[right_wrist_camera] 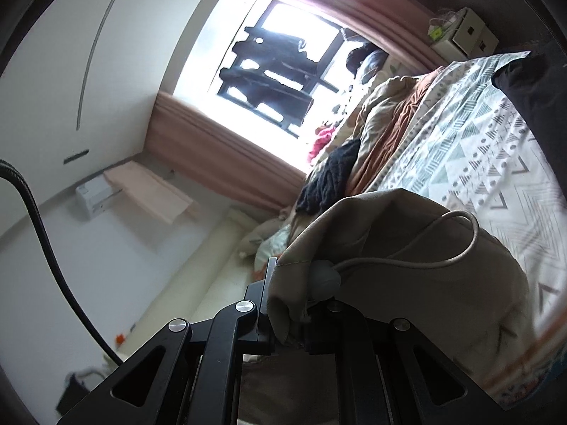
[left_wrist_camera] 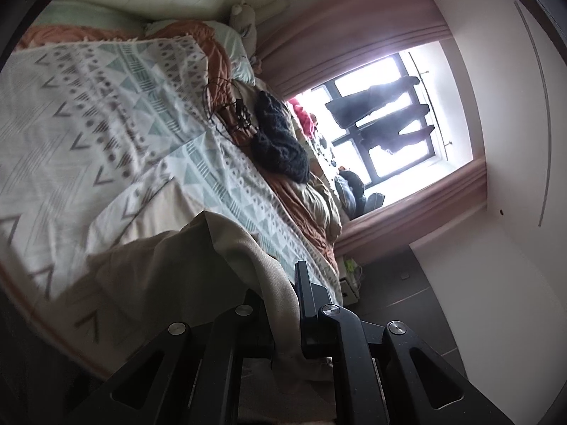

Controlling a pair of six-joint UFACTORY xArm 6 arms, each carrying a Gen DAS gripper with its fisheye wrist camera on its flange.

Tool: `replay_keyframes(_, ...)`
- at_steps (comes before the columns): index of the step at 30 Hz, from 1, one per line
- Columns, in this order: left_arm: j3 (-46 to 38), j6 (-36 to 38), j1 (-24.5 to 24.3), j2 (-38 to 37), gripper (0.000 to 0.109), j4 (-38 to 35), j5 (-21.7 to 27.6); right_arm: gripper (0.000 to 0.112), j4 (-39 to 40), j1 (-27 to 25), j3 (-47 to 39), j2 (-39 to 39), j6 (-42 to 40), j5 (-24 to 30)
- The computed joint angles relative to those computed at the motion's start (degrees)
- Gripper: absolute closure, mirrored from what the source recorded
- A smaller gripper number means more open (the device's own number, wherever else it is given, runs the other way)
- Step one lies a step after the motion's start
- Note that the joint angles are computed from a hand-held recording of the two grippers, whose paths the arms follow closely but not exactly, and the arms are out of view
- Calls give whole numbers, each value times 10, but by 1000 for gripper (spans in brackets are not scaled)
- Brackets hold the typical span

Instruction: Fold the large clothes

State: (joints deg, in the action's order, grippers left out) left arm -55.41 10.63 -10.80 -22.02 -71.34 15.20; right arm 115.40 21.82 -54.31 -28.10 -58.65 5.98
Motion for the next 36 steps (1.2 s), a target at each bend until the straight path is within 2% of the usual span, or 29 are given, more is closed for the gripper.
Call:
replay_keyframes(11, -174, -133, 15, 195, 99, 153, 15, 101, 40, -35, -153, 177, 46, -39)
replay_keyframes(18, -239, -186, 32, 288, 99, 195, 32, 101, 26, -45, -235, 287, 126, -48)
replay_keyframes(19, -247, -189, 34, 299, 99, 197, 33, 101, 4, -44, -249, 307, 158, -51)
replay_keyframes(25, -292, -241, 42, 368, 99, 257, 45, 101, -26, -45, -300, 384, 205, -57)
replay_keyframes(28, -313, -256, 48, 401, 99, 274, 59, 101, -56, -46, -300, 407, 222, -56)
replay_keyframes(32, -341, -292, 50, 437, 99, 326, 72, 101, -155, -52, -280, 438, 344, -39)
replay_keyframes(35, -364, -326, 54, 459, 97, 352, 87, 100, -159, -60, -282, 447, 353, -18)
replay_keyframes(36, -373, -328, 56, 466, 96, 346, 98, 99, -185, -59, -281, 448, 371, -20)
